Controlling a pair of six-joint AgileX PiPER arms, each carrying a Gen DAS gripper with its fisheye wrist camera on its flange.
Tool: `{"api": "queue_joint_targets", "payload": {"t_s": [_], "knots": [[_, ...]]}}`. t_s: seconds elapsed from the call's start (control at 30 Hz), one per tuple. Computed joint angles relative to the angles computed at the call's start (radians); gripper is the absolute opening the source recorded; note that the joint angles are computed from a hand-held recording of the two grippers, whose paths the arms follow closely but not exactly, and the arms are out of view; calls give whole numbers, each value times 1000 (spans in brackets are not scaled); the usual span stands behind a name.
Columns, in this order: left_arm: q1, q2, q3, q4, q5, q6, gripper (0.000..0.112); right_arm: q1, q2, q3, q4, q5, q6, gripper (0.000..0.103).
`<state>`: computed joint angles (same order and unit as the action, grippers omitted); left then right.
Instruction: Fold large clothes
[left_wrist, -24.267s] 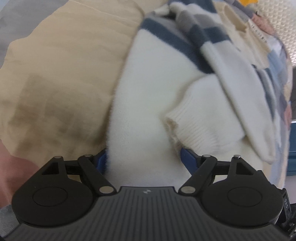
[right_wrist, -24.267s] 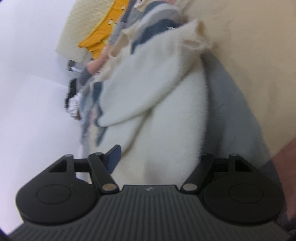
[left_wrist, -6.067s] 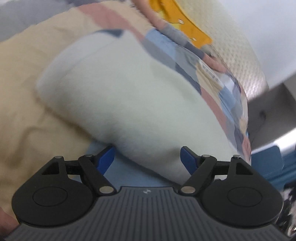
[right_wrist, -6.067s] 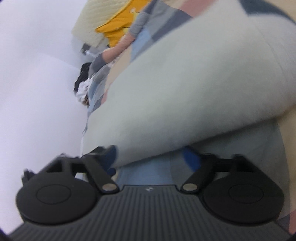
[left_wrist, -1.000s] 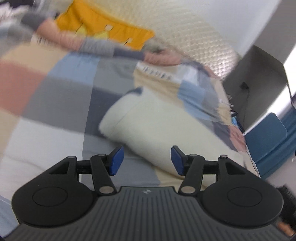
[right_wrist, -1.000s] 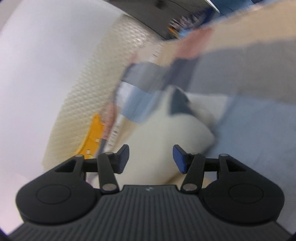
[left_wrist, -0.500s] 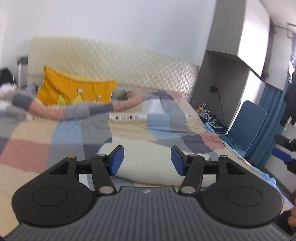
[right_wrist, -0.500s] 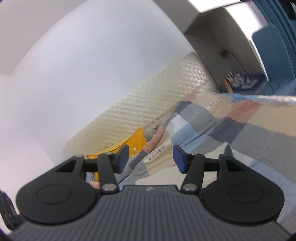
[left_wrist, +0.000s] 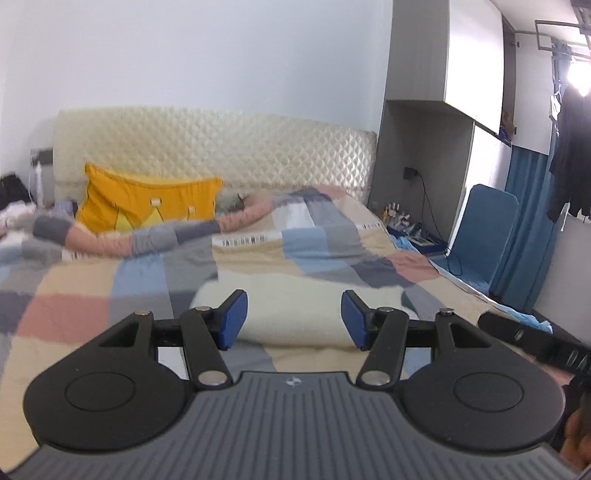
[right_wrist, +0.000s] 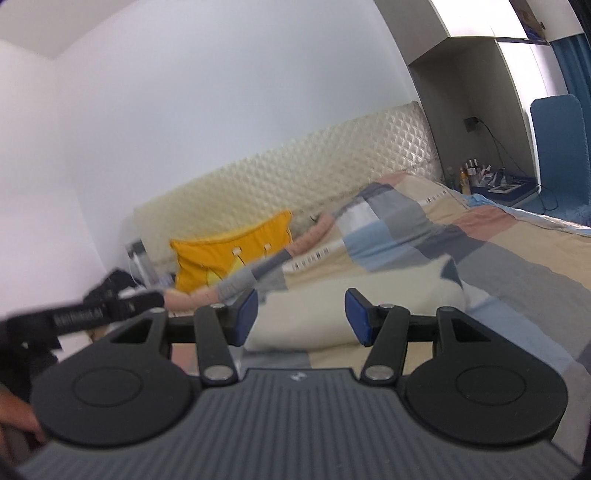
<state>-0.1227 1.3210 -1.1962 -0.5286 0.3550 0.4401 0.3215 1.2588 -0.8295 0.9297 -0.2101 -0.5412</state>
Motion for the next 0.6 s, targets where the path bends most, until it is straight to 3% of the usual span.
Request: {"api": "queue_joint_targets", "payload": {"t_s": [0.1,0.3,0.47,0.6], "knots": [[-11,11,56,-32,-40,57,62,44,13,62,15,-84,-18,56],[-43,29,145,-133,-79,171,62,87,69,110,11,-162,-15,56],[-60,66,198,-192,-145,234,62,108,96,131,10,-212,-23,56],[-53,98,188,-201,-142,251,62,99,102,139,-26,-210,23,56]]}}
